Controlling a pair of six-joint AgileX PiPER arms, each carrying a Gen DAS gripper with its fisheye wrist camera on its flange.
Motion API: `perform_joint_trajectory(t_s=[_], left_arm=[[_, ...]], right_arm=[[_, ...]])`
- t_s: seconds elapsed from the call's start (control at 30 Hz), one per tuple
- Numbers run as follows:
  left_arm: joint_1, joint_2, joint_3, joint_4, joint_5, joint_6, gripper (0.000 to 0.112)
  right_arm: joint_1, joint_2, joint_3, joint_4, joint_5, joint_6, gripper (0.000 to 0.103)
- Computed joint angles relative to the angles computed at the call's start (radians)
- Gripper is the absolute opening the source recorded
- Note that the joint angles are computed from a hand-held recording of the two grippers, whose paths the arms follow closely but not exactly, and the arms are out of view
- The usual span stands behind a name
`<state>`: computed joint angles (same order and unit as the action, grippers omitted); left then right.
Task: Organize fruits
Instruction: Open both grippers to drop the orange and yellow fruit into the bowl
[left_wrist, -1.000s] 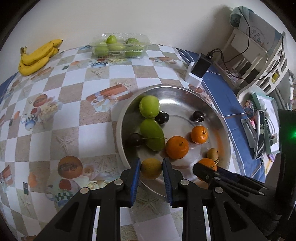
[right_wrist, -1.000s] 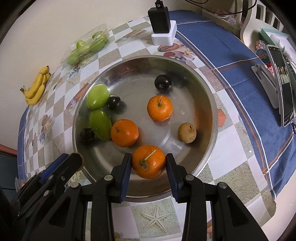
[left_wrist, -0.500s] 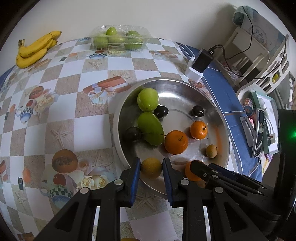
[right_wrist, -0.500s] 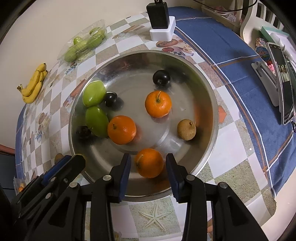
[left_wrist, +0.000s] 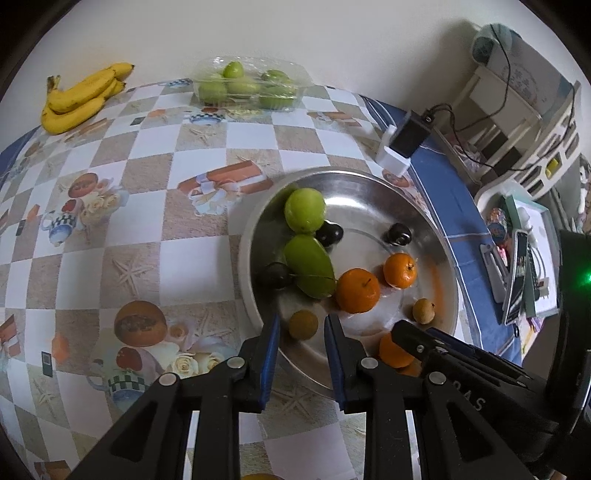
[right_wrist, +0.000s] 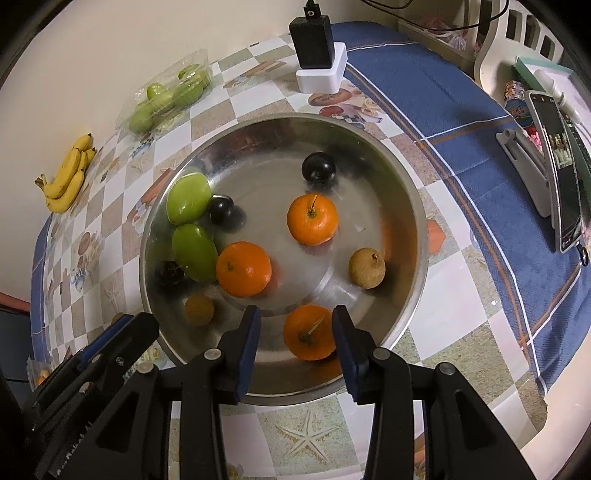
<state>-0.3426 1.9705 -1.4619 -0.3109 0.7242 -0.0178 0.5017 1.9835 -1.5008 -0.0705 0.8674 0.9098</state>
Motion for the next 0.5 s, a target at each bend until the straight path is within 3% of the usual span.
perform_joint_trajectory(t_s=[0.17,0.23,0.3,0.5], left_arm=[[-0.016,0.004,-0.019,0.231,0.038,-0.23,0.031],[-0.015,0.013,-0.024,0.311,0.067,-0.313,0.051],[-0.011,0.026,-0.032,0.381,0.097,-0.394,0.064],[-0.001,0.036,-0.023,0.49,0.117,-0.498,0.085]], right_arm=[[0.005,-0.001,-0.003,-0.021,-0.002,0.01,0.043],[0.009,0.003,-0.01,-0.029,0.002,0.012,0.069],[0.015,0.008,-0.022,-0.048,0.009,0.019,0.073],[0.028,0.031,-0.06,-0.072,0.041,0.008,0.082]])
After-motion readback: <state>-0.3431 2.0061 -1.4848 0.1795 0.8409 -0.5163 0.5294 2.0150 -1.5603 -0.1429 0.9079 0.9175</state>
